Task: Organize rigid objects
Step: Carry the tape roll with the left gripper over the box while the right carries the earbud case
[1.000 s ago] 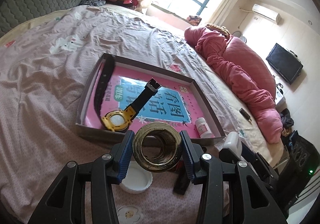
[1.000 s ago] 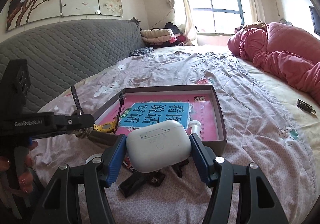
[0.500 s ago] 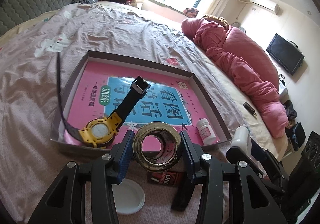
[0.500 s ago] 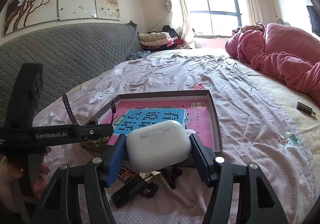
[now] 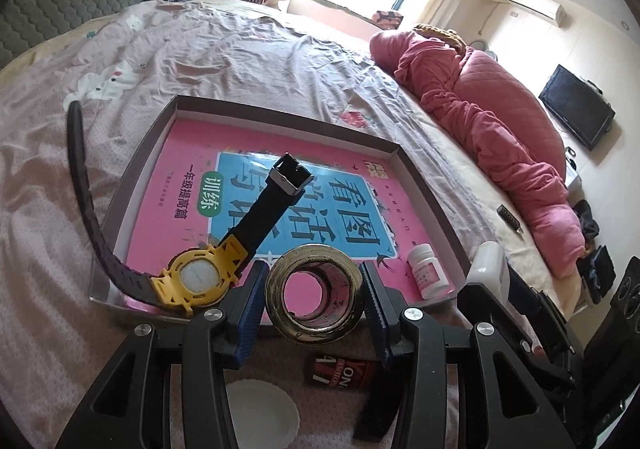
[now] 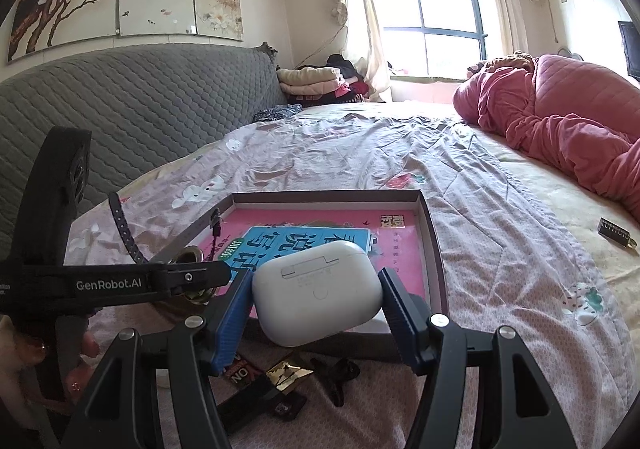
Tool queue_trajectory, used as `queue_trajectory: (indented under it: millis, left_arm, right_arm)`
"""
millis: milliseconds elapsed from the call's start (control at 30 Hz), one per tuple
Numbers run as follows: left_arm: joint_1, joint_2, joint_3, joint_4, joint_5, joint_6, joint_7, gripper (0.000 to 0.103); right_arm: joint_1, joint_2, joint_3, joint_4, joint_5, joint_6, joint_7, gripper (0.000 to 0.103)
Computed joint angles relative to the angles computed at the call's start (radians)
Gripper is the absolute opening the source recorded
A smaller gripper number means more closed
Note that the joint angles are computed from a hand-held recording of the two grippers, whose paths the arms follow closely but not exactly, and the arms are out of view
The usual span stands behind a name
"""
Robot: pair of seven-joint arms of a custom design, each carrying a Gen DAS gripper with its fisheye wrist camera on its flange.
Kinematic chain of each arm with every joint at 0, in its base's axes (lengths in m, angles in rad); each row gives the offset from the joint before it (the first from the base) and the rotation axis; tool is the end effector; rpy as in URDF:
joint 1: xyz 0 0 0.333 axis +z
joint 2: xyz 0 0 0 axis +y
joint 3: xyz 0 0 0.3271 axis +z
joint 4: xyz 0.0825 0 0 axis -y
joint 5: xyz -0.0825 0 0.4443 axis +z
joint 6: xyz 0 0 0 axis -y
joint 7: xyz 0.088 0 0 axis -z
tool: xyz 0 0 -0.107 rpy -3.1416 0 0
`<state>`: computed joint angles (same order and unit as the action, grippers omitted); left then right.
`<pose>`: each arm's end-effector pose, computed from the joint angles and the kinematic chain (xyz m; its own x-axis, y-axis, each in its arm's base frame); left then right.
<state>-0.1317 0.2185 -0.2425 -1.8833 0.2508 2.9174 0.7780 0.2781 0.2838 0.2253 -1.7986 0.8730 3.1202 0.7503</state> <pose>0.6619 -0.2643 0.4747 0.0608 -0.9162 0.3960 -0.7178 -0.3158 -0.6205 0.6687 0.2759 0.4736 0.4612 -0.8797 -0.1159 -0.4868 -0.1416 -0.8619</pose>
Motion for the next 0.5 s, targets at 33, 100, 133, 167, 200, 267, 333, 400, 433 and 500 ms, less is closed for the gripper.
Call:
queue_trajectory:
  millis: [33,100,133,167,200,267,333,400,433,500]
  left_arm:
    - [-0.002,0.005,0.002,0.006,0.004,-0.006,-0.003,0.047]
    - [-0.002,0.011,0.002,0.012,0.006,-0.01,-0.001,0.047]
    - [-0.003,0.014,0.004,0.017,0.01,-0.014,-0.003,0.047]
    - [-0.003,0.018,0.005,0.021,0.012,-0.018,-0.003,0.047]
    - [-0.005,0.021,0.008,0.025,0.018,-0.025,-0.006,0.047]
    - [-0.004,0.027,0.01,0.032,0.022,-0.036,-0.007,0.047]
    - [-0.001,0.03,0.011,0.034,0.021,-0.038,-0.006,0.047]
    - [0.002,0.032,0.011,0.035,0.02,-0.041,-0.006,0.047]
    - [0.001,0.033,0.013,0.037,0.024,-0.043,-0.008,0.047]
    - [0.004,0.038,0.014,0.041,0.024,-0.044,-0.006,0.047]
  right_arm:
    - [0.005,0.002,-0.009,0.003,-0.007,-0.005,0.011,0.063]
    - [0.007,0.007,-0.012,0.009,-0.014,-0.004,0.017,0.063]
    - [0.003,0.012,-0.007,0.015,-0.011,-0.005,0.013,0.063]
    - [0.002,0.014,-0.007,0.02,-0.012,-0.004,0.014,0.063]
    - [0.003,0.017,-0.008,0.022,-0.016,-0.004,0.016,0.063]
    - [0.015,0.021,-0.022,0.025,-0.034,-0.008,0.034,0.063]
    - [0.014,0.03,-0.023,0.034,-0.046,-0.016,0.041,0.063]
    - [0.013,0.039,-0.021,0.042,-0.055,-0.015,0.041,0.063]
    - [0.01,0.044,-0.018,0.049,-0.057,-0.019,0.039,0.063]
    - [0.022,0.052,-0.032,0.056,-0.078,-0.02,0.057,0.063]
